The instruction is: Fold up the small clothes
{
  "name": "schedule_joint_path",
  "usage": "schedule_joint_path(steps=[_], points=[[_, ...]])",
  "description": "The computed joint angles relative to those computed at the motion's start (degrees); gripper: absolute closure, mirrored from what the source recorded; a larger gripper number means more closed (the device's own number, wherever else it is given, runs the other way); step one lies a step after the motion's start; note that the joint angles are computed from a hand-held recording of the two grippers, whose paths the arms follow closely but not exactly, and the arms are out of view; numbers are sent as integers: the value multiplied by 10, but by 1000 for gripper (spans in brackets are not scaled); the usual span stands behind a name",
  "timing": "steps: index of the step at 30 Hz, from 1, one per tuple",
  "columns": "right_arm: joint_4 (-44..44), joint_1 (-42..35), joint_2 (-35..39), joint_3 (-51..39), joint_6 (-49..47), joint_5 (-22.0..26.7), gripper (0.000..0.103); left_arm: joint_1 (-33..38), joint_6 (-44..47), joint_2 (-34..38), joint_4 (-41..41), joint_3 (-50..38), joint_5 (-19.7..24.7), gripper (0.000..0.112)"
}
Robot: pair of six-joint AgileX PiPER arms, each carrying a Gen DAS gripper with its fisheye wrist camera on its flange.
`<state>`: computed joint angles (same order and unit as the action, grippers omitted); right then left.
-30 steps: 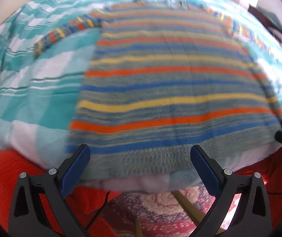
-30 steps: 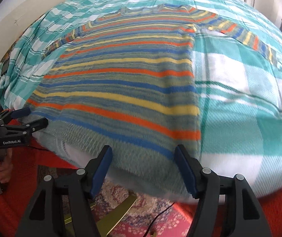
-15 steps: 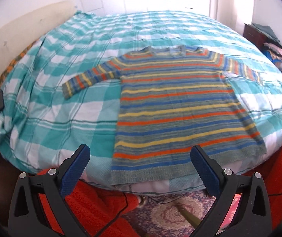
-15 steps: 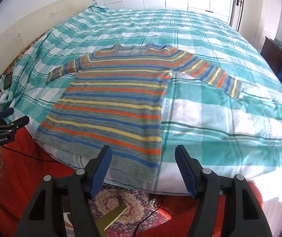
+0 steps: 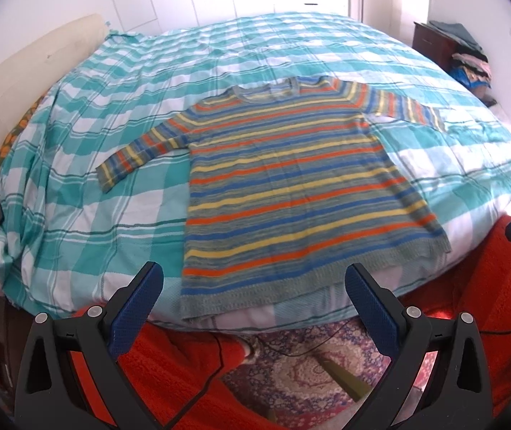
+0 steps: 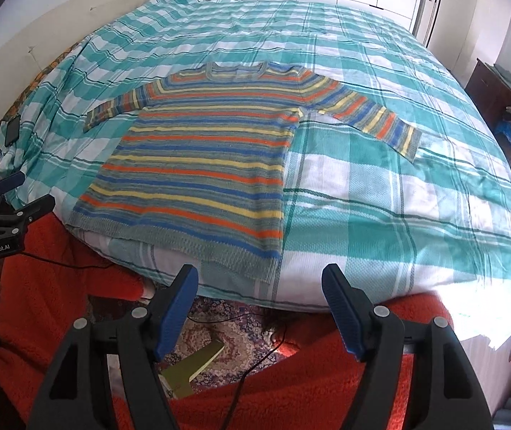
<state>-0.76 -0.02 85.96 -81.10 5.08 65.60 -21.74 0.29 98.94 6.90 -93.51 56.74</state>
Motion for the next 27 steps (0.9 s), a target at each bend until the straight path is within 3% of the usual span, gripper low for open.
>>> schedule_joint_path(steps=[27], points=[[8,-21,23,-38,-4,27,31,-40,-24,26,50,-16,28,11]])
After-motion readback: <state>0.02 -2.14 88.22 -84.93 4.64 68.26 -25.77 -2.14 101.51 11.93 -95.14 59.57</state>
